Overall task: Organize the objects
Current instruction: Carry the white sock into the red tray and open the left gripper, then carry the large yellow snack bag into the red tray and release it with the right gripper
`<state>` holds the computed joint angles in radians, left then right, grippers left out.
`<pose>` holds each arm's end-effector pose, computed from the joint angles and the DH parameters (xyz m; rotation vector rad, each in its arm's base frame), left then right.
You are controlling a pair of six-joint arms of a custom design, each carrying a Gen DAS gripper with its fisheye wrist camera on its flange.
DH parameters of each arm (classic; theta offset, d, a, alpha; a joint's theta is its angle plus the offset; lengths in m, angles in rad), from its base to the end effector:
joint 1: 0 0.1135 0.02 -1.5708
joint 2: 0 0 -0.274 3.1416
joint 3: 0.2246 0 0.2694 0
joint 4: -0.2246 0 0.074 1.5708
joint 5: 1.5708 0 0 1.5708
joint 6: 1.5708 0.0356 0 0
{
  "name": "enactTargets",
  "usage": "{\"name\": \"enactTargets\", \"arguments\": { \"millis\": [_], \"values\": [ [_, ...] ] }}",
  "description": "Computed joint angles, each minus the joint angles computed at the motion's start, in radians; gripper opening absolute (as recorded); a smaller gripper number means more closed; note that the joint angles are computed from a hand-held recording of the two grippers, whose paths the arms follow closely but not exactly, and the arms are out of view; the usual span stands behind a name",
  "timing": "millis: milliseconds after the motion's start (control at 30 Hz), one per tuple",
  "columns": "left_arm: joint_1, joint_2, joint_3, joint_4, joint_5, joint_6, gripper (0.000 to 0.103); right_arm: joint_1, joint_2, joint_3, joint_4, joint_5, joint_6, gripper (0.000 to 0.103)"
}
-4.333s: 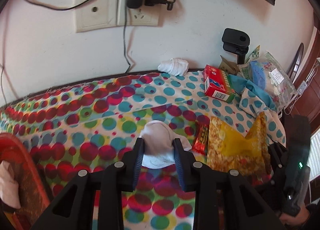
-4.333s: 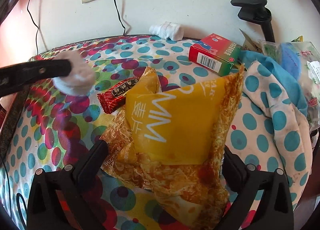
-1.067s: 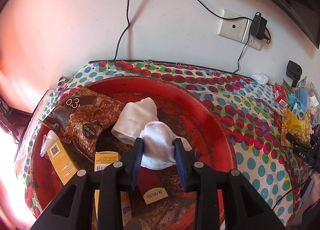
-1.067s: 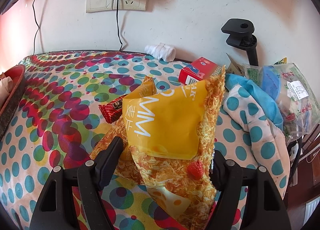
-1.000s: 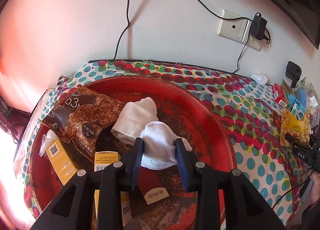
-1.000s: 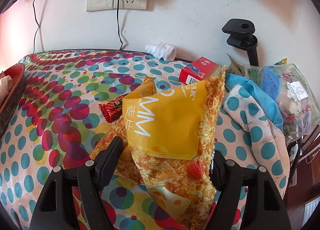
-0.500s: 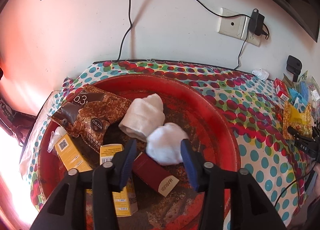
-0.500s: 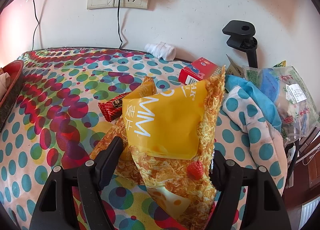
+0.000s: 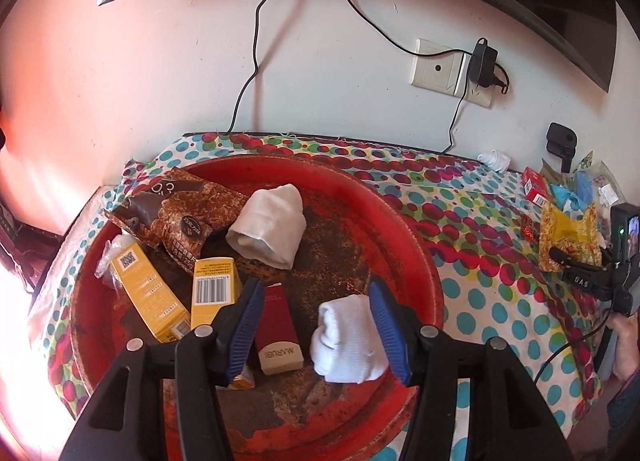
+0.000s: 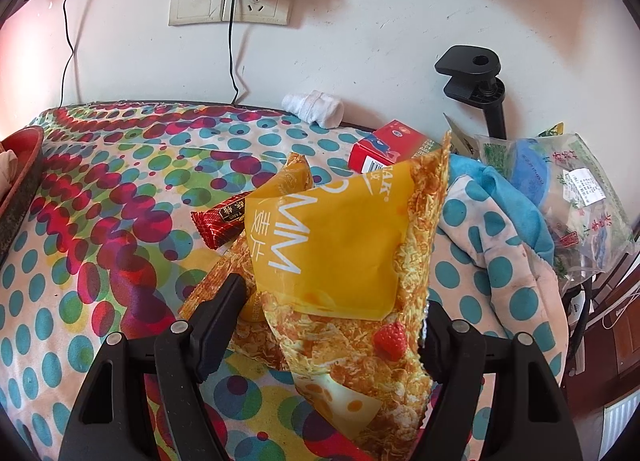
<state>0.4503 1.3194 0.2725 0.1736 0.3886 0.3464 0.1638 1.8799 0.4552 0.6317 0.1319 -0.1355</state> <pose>0.1894 0.0766 0.0995 0.0460 2.3609 -0.0950 0.2747 0.0407 0.0455 -0.2885 2.3418 -0.1421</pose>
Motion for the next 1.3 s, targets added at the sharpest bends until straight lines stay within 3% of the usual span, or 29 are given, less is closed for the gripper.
{"name": "enactTargets", "arguments": {
  "millis": [400, 633, 1300],
  "values": [
    [0.01, -0.004, -0.053, 0.135, -0.037, 0.064, 0.056, 0.006, -0.014, -0.016, 0.022, 0.042, 0.008, 0.073],
    [0.119, 0.003, -0.011, 0.09, 0.079, 0.058, 0.056, 0.012, -0.04, 0.005, -0.058, 0.05, 0.019, 0.073],
    [0.197, 0.032, 0.036, 0.043, 0.116, 0.132, 0.056, 0.249, -0.342, -0.043, -0.281, -0.004, 0.138, 0.073]
  ]
}}
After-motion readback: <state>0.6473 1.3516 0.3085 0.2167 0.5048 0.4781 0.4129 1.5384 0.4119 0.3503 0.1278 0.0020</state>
